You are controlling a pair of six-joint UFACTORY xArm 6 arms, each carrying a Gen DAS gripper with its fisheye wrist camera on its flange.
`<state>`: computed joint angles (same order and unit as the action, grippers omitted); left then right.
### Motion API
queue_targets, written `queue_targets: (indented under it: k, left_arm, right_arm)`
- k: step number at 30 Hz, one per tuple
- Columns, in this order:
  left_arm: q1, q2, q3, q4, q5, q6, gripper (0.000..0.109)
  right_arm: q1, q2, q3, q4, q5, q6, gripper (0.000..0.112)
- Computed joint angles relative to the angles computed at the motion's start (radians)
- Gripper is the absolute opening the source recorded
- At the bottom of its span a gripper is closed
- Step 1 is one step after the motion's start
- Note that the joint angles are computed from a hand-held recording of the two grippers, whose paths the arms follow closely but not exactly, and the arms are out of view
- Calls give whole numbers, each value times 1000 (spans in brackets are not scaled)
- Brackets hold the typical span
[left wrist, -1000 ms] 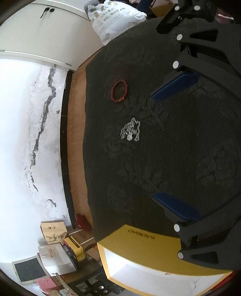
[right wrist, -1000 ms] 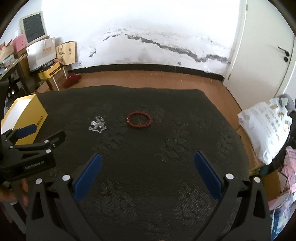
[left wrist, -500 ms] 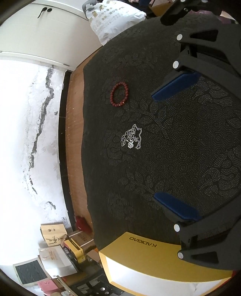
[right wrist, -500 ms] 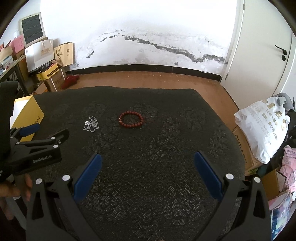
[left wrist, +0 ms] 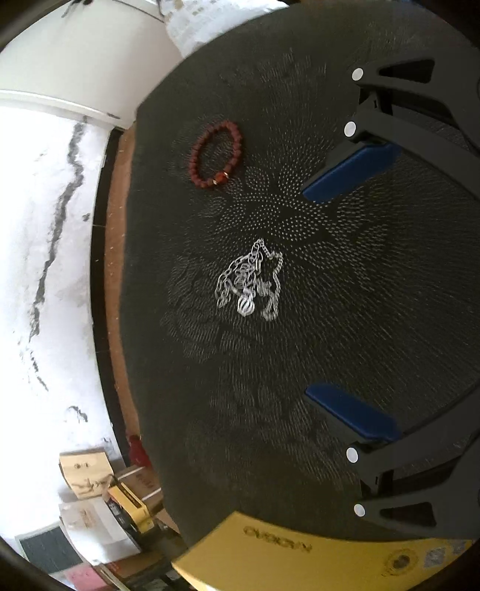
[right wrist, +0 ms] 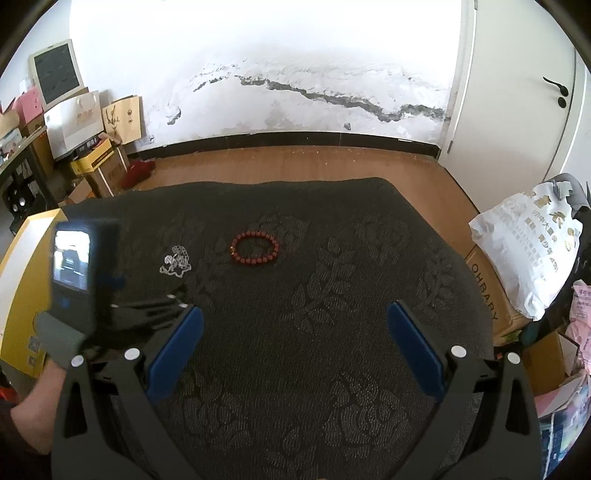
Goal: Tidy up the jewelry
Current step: 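Move both tools out of the box back over the rug toward the chain, then lower the left tool onto the silver chain and close it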
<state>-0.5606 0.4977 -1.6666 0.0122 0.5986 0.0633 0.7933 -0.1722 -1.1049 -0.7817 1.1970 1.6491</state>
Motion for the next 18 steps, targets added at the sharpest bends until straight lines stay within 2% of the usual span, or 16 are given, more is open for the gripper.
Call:
queue_targets:
  k: [9,15,16,18]
  left_arm:
    - [-12,129,-149,34,3,-89,97]
    - [-16,162,-201,72,18,-150,97]
    - [-16,173,-221,71,28,-148,95]
    - [-15,169,-217,81,16,-154,83]
  right_arm:
    - [-31,-22,25,-12,-54,1,96]
    - [-50,-40,45,-14,-76,16,96]
    - [-53,-44,49,-14,-80,18,96]
    - [-58,-49,54,-13,-86,26,96]
